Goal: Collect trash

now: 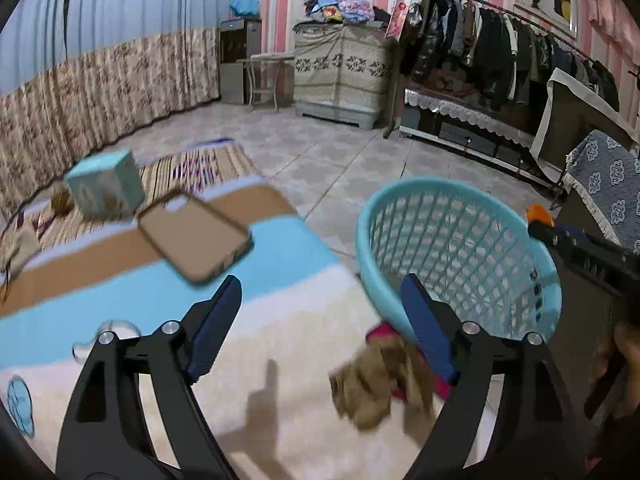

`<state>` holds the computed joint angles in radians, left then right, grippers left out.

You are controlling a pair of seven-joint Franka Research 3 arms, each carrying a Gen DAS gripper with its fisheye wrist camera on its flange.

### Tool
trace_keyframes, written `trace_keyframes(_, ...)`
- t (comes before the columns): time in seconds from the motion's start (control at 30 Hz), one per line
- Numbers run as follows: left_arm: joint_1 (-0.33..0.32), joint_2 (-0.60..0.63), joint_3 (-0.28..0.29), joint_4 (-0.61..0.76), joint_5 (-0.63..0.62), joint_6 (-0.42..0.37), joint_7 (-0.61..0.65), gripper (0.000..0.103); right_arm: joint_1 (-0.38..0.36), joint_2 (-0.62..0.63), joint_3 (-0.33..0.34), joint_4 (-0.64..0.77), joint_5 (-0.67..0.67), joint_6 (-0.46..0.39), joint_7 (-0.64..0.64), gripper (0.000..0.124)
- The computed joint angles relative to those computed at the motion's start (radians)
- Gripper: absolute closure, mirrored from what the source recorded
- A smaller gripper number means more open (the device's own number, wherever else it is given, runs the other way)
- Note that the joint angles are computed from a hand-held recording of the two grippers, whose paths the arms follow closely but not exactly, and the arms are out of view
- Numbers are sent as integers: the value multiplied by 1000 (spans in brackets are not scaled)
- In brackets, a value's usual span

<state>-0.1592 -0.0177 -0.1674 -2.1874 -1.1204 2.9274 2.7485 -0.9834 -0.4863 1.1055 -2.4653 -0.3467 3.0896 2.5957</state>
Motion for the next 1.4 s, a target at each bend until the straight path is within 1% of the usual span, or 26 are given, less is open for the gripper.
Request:
trace_keyframes(0.07, -2, -15, 2, -26, -23, -2, 23, 17, 25, -7, -14, -11, 4, 0, 0, 84)
trace_keyframes(0.13, -13, -24, 2, -51, -57, 16, 68, 14, 44, -7, -32, -22, 6, 2, -2, 84)
trace_keyframes(0.23, -22, -21, 2, -72, -18, 9, 54, 14, 73, -9, -54, -43, 10, 0, 3, 84)
trace_keyframes(0.3, -21, -17, 5, -70, 11, -18, 38, 15, 85, -6, -63, -48, 6, -8, 5, 84)
trace_keyframes(0.33, -20, -16, 7, -67, 11, -31, 43, 20, 90, -4, -67, -52, 3, -8, 8, 84)
trace_keyframes(0.37, -17, -16, 10, -62, 20, -60, 42, 32, 92, -1, -69, -56, 0, -6, 13, 84)
trace_keyframes(0.4, -12, -16, 14, -57, 33, -94, 37, 38, 94, 0, -72, -56, -3, -7, 16, 84)
trace_keyframes(0.43, -5, -18, 20, -50, 39, -145, 39, 48, 98, 1, -77, -57, -6, -7, 19, 84)
trace_keyframes(0.47, -3, -21, 20, -50, 37, -164, 42, 52, 102, -1, -79, -60, -9, -6, 24, 84)
trace_keyframes(0.5, -5, -28, 15, -58, 35, -148, 57, 53, 102, 0, -81, -60, -13, -4, 26, 84)
trace_keyframes(0.57, -11, -35, 13, -66, 30, -132, 82, 60, 104, -5, -82, -64, -18, 1, 31, 84)
trace_keyframes(0.7, -17, -53, 24, -62, 5, -145, 86, 64, 111, -16, -89, -66, -19, 7, 28, 84)
trace_keyframes(0.73, -18, -58, 27, -58, -10, -147, 90, 68, 110, -19, -89, -66, -17, 10, 28, 84)
trace_keyframes(0.87, -27, -68, 33, -22, -68, -161, 117, 70, 113, -30, -96, -65, -6, 14, 21, 84)
trace_keyframes(0.97, -31, -58, 31, 17, -86, -179, 114, 71, 113, -35, -99, -63, 2, 15, 13, 84)
trace_keyframes(1.03, -32, -50, 25, 38, -83, -190, 109, 71, 112, -39, -100, -63, 7, 14, 9, 84)
trace_keyframes(1.13, -44, -25, 4, 75, -79, -173, 120, 70, 106, -41, -101, -63, 14, 14, 4, 84)
trace_keyframes(1.2, -48, -2, -9, 98, -67, -167, 114, 67, 104, -41, -103, -61, 17, 10, 0, 84)
trace_keyframes(1.27, -46, 26, -21, 122, -51, -166, 98, 57, 104, -41, -105, -60, 17, 5, -2, 84)
trace_keyframes(1.33, -42, 52, -34, 144, -32, -152, 69, 52, 103, -39, -108, -59, 14, 2, -3, 84)
trace_keyframes(1.4, -35, 72, -47, 157, 0, -129, 39, 48, 102, -38, -108, -59, 12, 0, 1, 84)
